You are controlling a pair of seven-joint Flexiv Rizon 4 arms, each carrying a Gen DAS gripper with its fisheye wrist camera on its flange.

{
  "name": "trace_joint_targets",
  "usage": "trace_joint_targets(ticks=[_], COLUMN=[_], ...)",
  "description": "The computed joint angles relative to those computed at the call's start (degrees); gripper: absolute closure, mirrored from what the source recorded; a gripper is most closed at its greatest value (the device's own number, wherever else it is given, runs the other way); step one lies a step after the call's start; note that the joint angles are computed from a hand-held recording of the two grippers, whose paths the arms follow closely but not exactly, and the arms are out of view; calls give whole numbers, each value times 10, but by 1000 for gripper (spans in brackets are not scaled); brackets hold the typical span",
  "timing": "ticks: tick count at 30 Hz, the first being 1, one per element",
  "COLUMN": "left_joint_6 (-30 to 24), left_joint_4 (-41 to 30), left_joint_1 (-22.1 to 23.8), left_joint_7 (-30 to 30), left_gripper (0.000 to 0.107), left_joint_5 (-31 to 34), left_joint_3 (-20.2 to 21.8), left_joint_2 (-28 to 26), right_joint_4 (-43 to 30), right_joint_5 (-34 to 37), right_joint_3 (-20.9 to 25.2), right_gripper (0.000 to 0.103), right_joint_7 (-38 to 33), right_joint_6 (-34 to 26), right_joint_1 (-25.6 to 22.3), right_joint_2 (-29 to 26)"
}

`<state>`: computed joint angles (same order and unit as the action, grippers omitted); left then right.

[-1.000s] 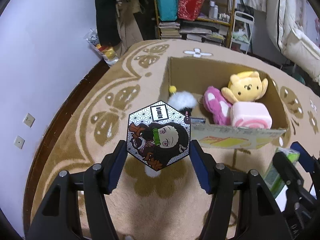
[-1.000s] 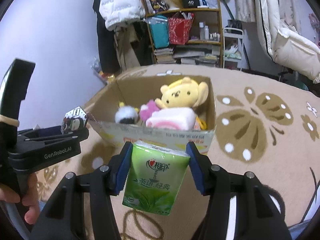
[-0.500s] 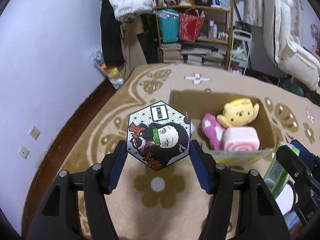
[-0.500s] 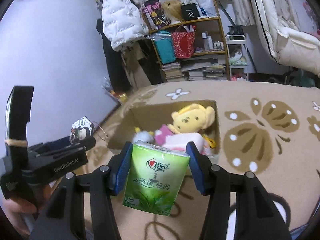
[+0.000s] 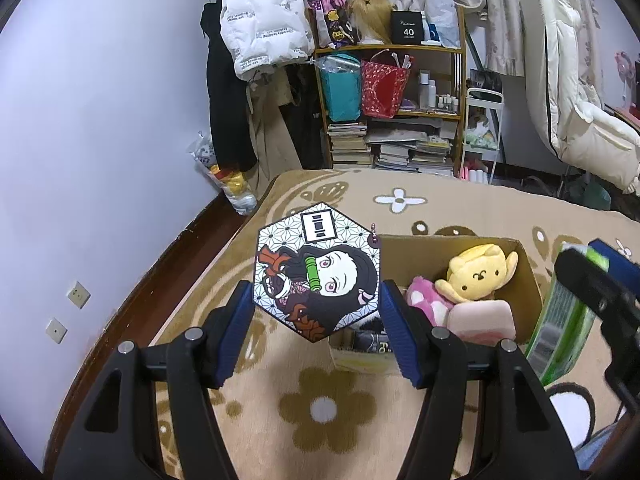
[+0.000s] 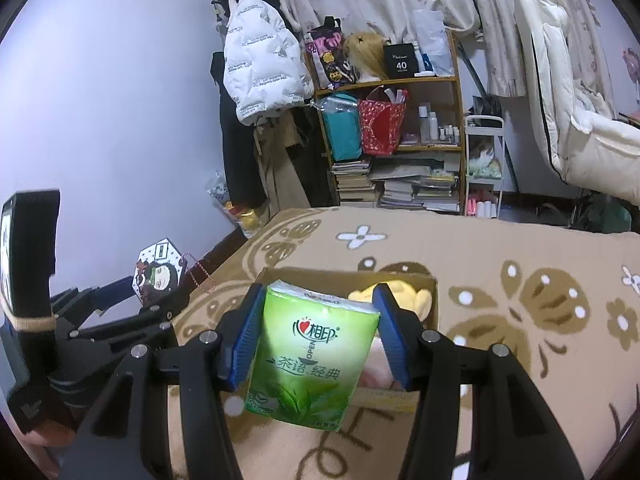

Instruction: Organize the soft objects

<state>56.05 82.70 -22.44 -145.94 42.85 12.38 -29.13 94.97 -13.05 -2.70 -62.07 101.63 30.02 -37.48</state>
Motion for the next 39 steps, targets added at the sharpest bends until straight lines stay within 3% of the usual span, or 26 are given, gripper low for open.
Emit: trace_joint_targets(ticks=[19,20,21,23,29,32,35,39], left_joint_6=[34,41,55,87,72,62,62,45], left_joint_4=[-49,-52,-51,-47,-50,-47,-31,-15], left_joint_1=[9,12,19,44,41,36,37,31], left_joint_7=[6,7,10,36,82,93,107,115], left_gripper=[47,49,60,69,69,67,47,44], left_joint_5=[-16,-20,-29,-67,-134,-146,-158,-164], left_joint_3=[20,20,16,-2,12,19,18,21], left_joint_2=[-52,-58,-63,-74,-101,-104,-101,-97], right_joint_4=[-88,-90,-93,-106,-144,-163,-175,-189], right_joint_5=[-45,-44,-43,-43,-40,-38,-33,-18], right_joint_3=[19,17,20,34,79,98,103,128], right_gripper=[45,45,45,45,45,45,45,44], right_joint_7=[-17,-15,-15,-14,-21,-30,-33,-39], right_joint_6=[-53,-53,-55,-66,-89,-101,-115,-143], right_joint_1=[-31,-29,-32,-44,-76,-89,-92,-108], right_joint_2=[-52,-53,-57,-67,-103,-121,-132,-143])
